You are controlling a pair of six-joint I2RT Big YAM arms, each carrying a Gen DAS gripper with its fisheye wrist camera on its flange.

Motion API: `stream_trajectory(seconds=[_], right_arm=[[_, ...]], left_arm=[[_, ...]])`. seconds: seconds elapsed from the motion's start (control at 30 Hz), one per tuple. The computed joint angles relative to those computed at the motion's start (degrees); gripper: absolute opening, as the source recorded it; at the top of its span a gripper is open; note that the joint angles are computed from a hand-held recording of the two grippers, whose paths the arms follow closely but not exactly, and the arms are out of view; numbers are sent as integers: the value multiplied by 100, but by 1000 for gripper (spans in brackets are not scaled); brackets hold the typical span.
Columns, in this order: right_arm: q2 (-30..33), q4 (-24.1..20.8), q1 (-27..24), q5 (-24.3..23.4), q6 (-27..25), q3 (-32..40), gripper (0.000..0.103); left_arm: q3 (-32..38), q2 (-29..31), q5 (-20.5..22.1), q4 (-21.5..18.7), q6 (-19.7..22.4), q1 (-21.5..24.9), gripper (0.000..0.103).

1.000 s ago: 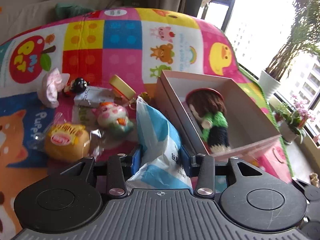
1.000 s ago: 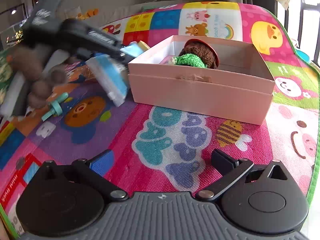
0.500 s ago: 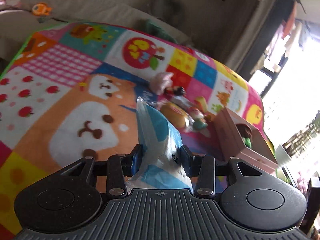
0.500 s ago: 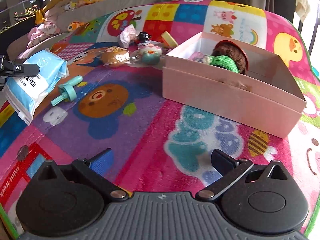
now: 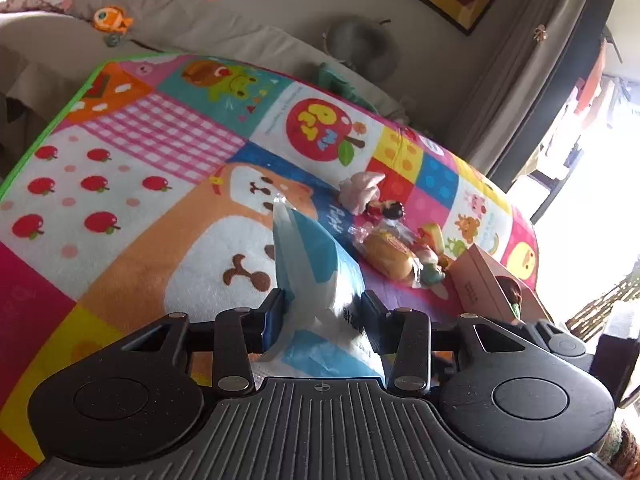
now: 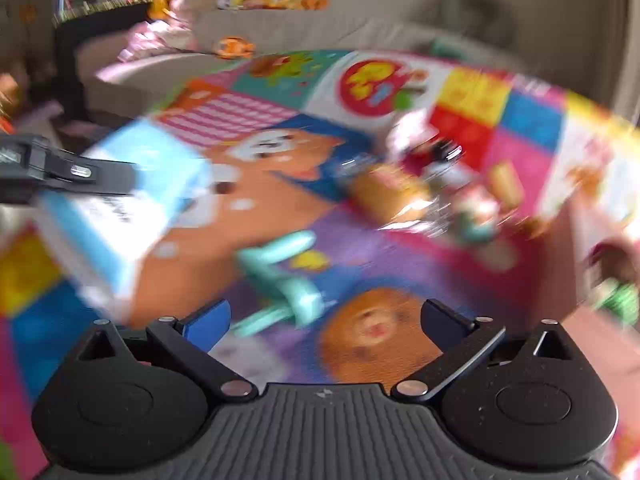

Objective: Organize objects
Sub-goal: 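Grasp the blue-and-white tissue pack with left tool and lift it, then carry the tissue pack toward the box with left tool while right tool grasps the teal crank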

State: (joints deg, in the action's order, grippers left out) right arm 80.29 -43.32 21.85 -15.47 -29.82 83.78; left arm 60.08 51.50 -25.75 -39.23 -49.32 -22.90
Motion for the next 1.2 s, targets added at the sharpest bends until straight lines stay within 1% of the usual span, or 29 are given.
stream_trajectory(seconds=[0.03,0.07,0.1,0.13,0.17,0.2,0.23,0.27,0.33,0.37,0.4,0.43,0.47,0.5,0.57,0.6,0.67,0.7,0.77,0.83,0.9,0.97,1.03,1.13,1.2], right_arm=[[-138,600,91,588,-97,-286,96],[-223,911,97,850,-152,-431,96],[-234,935,-9,644,-83,-418,96],[-195,671,-122,252,62,-278,96],[-79,135,-254,-249,190,22,96],[2,-166,-307,-547,242,195,96],[44,-300,-298,-715,223,268,96],[60,-281,-249,-761,133,267,96],[108,-85,-106,-711,-108,213,96],[186,-100,-68,-706,-175,268,96],[348,-275,1,-712,-214,430,96],[542,-585,22,-769,-237,668,96],[712,-859,29,-824,-218,879,96],[832,-1017,34,-845,-130,1022,95],[998,-1251,29,-864,116,1224,81],[1043,-1382,-3,-956,242,1307,71],[1011,-1522,-52,-1000,343,1346,71],[897,-1448,-93,-1004,316,1237,71],[607,-1349,-238,-1044,94,970,71],[340,-1495,-506,-1213,-165,797,71],[98,-1723,-872,-1401,-362,675,71],[-144,-1881,-1283,-1535,-474,546,71],[-380,-1946,-1750,-1617,-496,426,71],[-663,-1753,-2428,-1742,-344,281,71],[-805,-1458,-2889,-1854,-37,203,71]], left_arm=[[-51,-21,42,39,-39,4,46],[-111,-50,70,89,-72,9,46],[-154,-70,93,145,-88,15,46],[-208,-100,112,217,-108,23,46],[-244,-124,126,265,-121,35,46],[-260,-135,131,287,-124,42,46],[-269,-147,147,286,-115,57,46],[-266,-152,171,262,-105,70,46],[-258,-187,213,185,-61,81,46],[-264,-217,218,146,-40,74,46],[-263,-236,207,116,-37,55,46],[-263,-255,199,90,-39,33,46],[-264,-272,195,69,-45,9,46],[-254,-273,201,50,-41,-14,46],[-188,-234,238,-32,8,-79,46],[-135,-194,250,-88,51,-123,46],[-15,-107,272,-193,173,-240,46],[55,-53,280,-232,239,-321,46],[179,52,339,-254,375,-473,46],[319,192,490,-249,512,-637,46],[481,386,756,-250,666,-765,46],[670,630,1053,-272,809,-854,46],[885,903,1318,-288,927,-928,46],[1268,1356,1710,-234,1050,-998,46],[1600,1669,1896,-146,1169,-1023,46]])
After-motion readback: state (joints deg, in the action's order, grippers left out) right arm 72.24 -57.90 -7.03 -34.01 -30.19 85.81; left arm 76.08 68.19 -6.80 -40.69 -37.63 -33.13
